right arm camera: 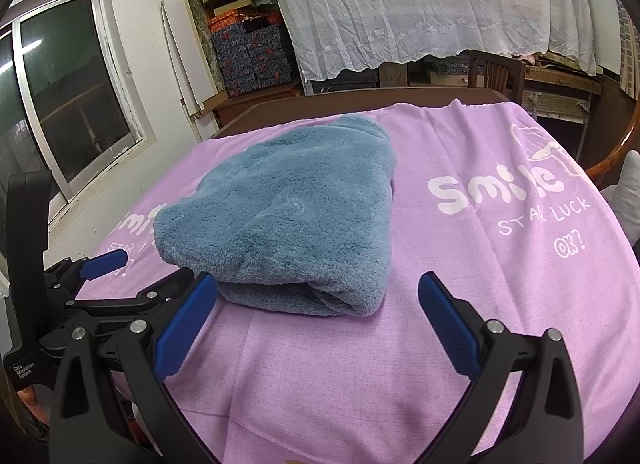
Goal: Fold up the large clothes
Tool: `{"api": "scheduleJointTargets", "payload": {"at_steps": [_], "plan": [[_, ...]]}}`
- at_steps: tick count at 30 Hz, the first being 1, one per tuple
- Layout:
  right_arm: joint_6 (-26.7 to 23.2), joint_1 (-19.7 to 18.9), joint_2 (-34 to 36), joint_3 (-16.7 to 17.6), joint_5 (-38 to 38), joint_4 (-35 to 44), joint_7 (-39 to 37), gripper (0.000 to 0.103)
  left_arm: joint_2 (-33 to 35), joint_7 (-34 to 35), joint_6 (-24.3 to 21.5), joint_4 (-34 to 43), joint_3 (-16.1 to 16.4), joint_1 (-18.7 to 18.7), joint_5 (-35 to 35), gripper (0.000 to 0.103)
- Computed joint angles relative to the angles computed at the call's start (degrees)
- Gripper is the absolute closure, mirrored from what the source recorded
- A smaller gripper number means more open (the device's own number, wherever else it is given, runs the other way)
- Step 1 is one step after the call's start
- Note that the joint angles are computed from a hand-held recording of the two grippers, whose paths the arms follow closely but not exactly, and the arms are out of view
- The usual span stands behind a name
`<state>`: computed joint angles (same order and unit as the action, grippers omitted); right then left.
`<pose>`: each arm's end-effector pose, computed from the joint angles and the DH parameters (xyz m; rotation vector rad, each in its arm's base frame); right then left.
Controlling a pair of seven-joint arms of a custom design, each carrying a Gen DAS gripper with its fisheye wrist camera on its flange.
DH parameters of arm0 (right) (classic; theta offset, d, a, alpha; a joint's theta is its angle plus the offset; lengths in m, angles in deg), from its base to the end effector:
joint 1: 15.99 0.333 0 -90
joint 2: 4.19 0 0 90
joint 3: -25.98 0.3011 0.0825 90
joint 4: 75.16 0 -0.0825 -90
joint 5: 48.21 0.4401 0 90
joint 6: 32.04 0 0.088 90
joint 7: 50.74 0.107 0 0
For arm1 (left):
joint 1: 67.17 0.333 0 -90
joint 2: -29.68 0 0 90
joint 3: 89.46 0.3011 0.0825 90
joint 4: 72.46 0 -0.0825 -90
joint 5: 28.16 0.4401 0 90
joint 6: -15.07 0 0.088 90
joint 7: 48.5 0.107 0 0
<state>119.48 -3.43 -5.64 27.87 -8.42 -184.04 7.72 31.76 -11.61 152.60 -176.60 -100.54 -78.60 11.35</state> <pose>0.6387 0.1474 0.5615 -1.8220 1.3206 -0.3209 0.6214 -0.2508 0.5435 -1.8458 1.5914 -0.5730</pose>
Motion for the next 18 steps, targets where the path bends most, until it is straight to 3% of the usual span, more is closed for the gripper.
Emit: {"api": "scheduleJointTargets", "payload": {"at_steps": [18], "plan": [[-0.16, -0.08, 0.23, -0.04, 0.06, 0.34, -0.18, 0.005, -0.67, -3.93, -0.66, -0.24, -0.42, -0.42, 4.62, 0.004]]}}
